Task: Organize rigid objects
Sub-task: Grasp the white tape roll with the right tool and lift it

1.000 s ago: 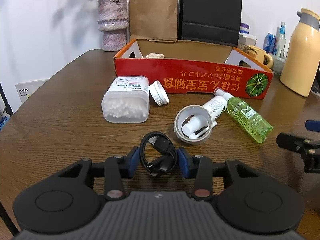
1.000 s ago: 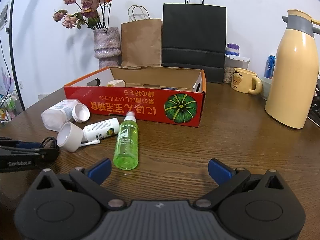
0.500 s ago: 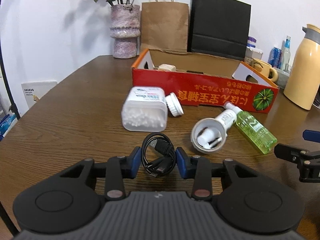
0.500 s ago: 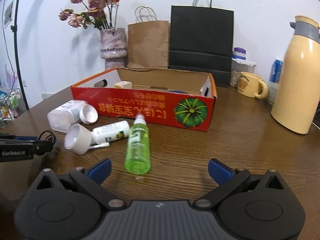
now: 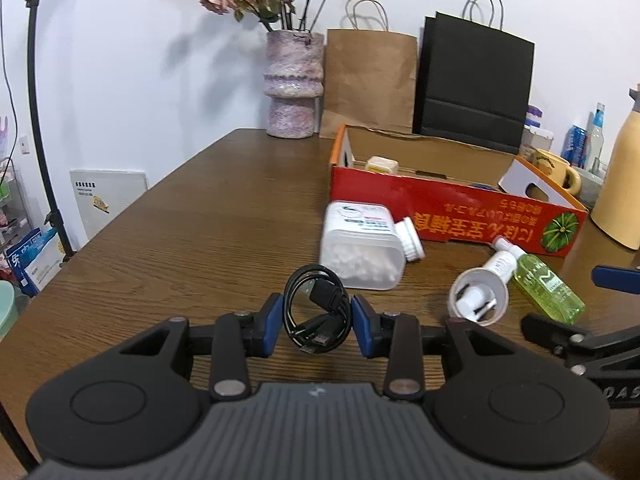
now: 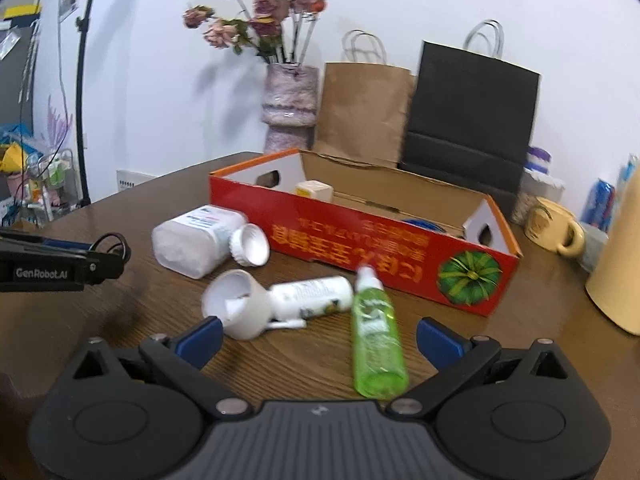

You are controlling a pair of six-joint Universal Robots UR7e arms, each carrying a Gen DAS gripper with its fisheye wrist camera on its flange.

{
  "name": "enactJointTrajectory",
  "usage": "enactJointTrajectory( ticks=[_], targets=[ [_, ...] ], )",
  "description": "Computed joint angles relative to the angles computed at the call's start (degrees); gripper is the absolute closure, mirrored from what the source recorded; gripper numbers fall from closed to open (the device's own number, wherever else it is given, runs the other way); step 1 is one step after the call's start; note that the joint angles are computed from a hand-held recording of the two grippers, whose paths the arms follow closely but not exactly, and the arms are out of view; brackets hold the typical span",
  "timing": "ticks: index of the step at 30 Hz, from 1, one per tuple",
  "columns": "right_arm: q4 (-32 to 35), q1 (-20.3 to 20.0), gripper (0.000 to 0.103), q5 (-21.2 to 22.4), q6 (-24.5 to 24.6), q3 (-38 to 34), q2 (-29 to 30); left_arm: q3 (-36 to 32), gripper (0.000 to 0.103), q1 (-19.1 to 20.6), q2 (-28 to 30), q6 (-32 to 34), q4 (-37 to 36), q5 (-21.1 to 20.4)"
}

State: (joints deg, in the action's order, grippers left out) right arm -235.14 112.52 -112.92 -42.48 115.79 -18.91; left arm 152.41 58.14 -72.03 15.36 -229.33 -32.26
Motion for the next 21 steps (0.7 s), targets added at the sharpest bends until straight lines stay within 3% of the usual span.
enactJointTrajectory(
  ticks=[4, 13, 15, 17, 21],
  targets=[
    [2.2, 1.2, 0.002, 0.2, -1.0, -2.2, 1.4, 0.0, 0.066, 1.0, -1.5, 0.7, 0.1, -0.7],
    [6.7, 3.2, 0.021, -2.4, -2.8, -7.6, 4.9, -0.1, 0.066, 2.9, -3.7, 1.1, 0.8, -2.3],
    [6.9, 3.5, 0.031, -3.6, -3.2, -8.7, 5.7, -0.2, 0.066, 3.1, -3.8, 1.2, 0.8, -2.6],
    [8.3, 3.7, 0.056, -4.5, -3.1, -9.3, 6.0, -0.3, 0.066, 3.4, -3.9, 1.1, 1.0, -2.9],
    [8.1, 3.4, 0.057, -3.1, -2.8, -8.4, 5.5, -0.4, 0.066, 3.5, -4.4, 0.8, 1.7, -3.4]
  ],
)
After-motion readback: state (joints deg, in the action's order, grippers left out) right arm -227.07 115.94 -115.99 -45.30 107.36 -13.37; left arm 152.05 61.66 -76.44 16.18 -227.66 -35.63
